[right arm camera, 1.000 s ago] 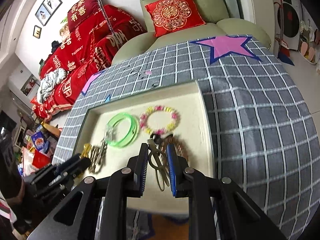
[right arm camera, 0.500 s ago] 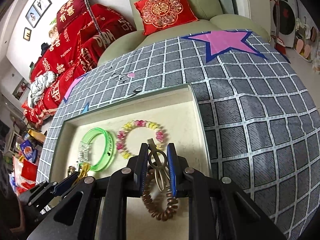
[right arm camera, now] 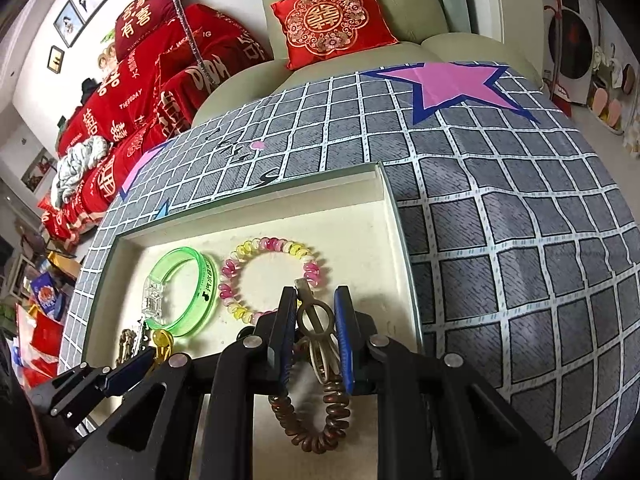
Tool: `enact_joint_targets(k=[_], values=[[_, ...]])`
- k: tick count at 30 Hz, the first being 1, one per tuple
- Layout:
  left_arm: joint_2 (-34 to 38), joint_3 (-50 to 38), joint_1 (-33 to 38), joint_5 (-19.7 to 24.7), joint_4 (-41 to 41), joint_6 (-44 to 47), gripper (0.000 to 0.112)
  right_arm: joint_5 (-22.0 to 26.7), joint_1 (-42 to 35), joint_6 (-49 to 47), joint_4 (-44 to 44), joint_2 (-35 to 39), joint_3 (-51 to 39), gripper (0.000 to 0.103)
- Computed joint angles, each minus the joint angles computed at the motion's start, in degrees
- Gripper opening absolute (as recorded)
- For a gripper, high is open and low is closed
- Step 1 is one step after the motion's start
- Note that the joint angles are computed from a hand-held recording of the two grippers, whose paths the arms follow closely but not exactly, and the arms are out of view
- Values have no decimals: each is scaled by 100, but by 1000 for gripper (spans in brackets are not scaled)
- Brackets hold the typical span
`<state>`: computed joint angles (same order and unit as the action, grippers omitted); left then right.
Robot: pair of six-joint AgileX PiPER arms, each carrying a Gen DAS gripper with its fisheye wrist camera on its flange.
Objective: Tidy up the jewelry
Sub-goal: 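Carry the yellow cord and cream hair clip over the tray, then open both tools to drop the cord and clip into the tray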
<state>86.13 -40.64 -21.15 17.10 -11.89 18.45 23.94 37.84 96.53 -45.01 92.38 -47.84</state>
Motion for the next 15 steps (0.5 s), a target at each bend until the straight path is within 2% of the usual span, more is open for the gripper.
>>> enact_joint_targets(k=[2,3,4,5,7,15], values=[[-11,1,-23,12,100,-104,28,-64,-15,60,-44,-31,39,27],[-29,6,-46,14,221,-243,28,-87,-16,113,-84,-60,64,36],[-35,5,-58,14,296,-331,28,-100,-10,172,-126,-94,80,50],[-55,6,-71,29,374,-427,28,-113,0,257,-185,-129,102,55],[-87,1,-65,69,391,-459,28,-262,-12,471,-364,-235,194,56],[-392,49,-58,206,658,-738,29,-153,218,995,-566,-757,403,62]])
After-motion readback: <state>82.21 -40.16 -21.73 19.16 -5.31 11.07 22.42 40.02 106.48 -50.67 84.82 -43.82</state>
